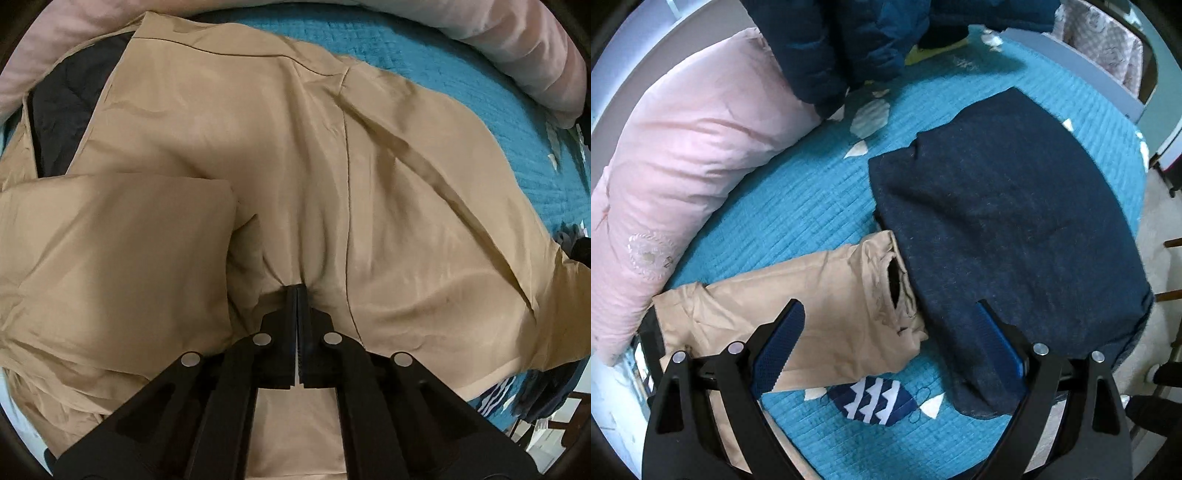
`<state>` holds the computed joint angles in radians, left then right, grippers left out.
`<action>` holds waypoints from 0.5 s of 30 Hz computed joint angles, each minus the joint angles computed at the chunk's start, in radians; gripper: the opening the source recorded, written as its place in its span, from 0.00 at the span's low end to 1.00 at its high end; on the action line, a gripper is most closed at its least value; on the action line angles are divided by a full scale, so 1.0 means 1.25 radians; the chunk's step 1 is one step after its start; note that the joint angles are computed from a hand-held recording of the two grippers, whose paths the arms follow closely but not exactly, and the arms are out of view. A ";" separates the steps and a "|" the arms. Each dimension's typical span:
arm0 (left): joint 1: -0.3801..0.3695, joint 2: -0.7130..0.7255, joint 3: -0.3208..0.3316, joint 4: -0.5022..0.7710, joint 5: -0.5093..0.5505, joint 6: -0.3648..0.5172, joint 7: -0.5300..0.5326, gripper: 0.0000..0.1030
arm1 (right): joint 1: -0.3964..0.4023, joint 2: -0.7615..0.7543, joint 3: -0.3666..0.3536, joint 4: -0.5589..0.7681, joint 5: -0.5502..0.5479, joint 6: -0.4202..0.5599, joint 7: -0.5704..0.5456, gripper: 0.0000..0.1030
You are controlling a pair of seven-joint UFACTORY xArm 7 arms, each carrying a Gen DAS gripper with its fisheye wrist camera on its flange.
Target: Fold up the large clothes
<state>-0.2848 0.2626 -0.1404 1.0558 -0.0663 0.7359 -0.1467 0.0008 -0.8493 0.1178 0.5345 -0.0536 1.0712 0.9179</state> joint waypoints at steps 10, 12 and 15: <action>0.010 0.016 -0.002 0.029 -0.034 0.032 0.018 0.00 | 0.020 0.092 -0.058 -0.038 0.084 -0.095 -0.050 0.68; 0.013 0.020 0.000 0.038 -0.035 0.037 0.024 0.00 | 0.008 0.130 -0.055 -0.028 0.079 -0.076 -0.048 0.57; 0.018 0.026 -0.001 0.038 -0.049 0.027 0.029 0.00 | -0.004 0.159 -0.049 -0.016 0.069 -0.064 -0.041 0.19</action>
<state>-0.2618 0.2954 -0.1419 1.1032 -0.1280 0.7694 -0.1108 -0.0042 -0.6509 0.0561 0.5145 0.0330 0.9908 0.8669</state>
